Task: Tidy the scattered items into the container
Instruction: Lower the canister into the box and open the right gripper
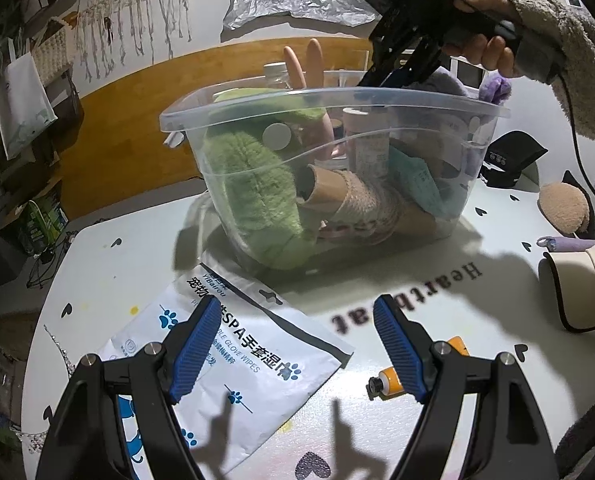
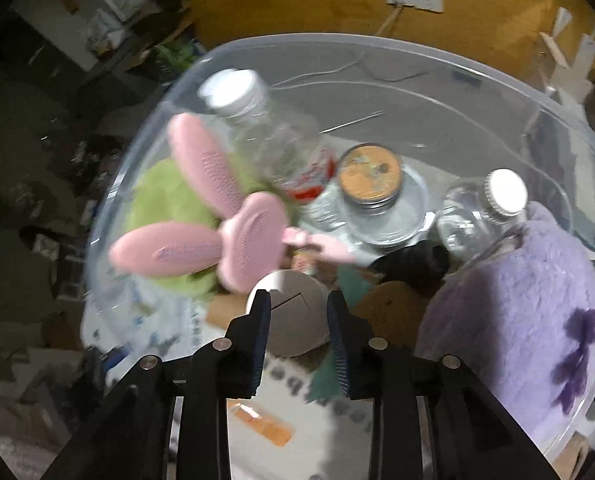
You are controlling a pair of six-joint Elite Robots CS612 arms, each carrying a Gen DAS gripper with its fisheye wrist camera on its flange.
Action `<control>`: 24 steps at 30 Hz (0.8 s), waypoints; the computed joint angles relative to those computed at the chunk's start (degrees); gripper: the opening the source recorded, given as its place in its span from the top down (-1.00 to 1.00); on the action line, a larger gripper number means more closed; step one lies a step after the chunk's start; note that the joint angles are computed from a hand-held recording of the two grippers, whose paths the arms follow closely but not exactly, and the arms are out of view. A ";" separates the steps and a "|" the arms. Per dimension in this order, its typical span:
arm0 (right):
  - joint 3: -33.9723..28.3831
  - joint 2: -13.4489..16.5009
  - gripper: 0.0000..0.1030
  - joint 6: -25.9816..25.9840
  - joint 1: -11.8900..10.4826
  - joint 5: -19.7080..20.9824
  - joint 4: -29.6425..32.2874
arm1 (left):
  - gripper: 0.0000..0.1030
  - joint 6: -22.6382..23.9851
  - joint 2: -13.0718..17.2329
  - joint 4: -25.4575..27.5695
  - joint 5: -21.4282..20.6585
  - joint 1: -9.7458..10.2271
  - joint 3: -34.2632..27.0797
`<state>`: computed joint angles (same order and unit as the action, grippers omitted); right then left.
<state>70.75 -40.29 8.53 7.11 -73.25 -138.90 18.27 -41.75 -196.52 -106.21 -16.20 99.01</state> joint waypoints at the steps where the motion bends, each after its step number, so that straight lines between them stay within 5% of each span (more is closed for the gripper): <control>1: 0.06 -0.19 0.43 -1.46 0.17 0.21 0.77 | -0.52 0.03 0.01 0.09 -0.08 0.00 -0.01; 6: -1.43 0.31 0.44 -8.15 1.48 -1.81 8.22 | -0.52 0.16 0.01 0.19 -0.42 -0.03 -0.04; 16: -4.22 2.29 0.42 -1.74 2.19 -7.49 9.79 | -0.52 -0.09 -0.09 0.62 -0.26 0.00 -0.08; 24: -4.15 2.03 0.42 0.70 1.54 -4.45 10.74 | -0.52 0.03 -0.15 0.45 -0.59 -0.07 0.06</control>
<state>66.59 -38.27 9.24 8.65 -77.70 -128.15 18.31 -41.91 -196.07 -106.80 -16.26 99.07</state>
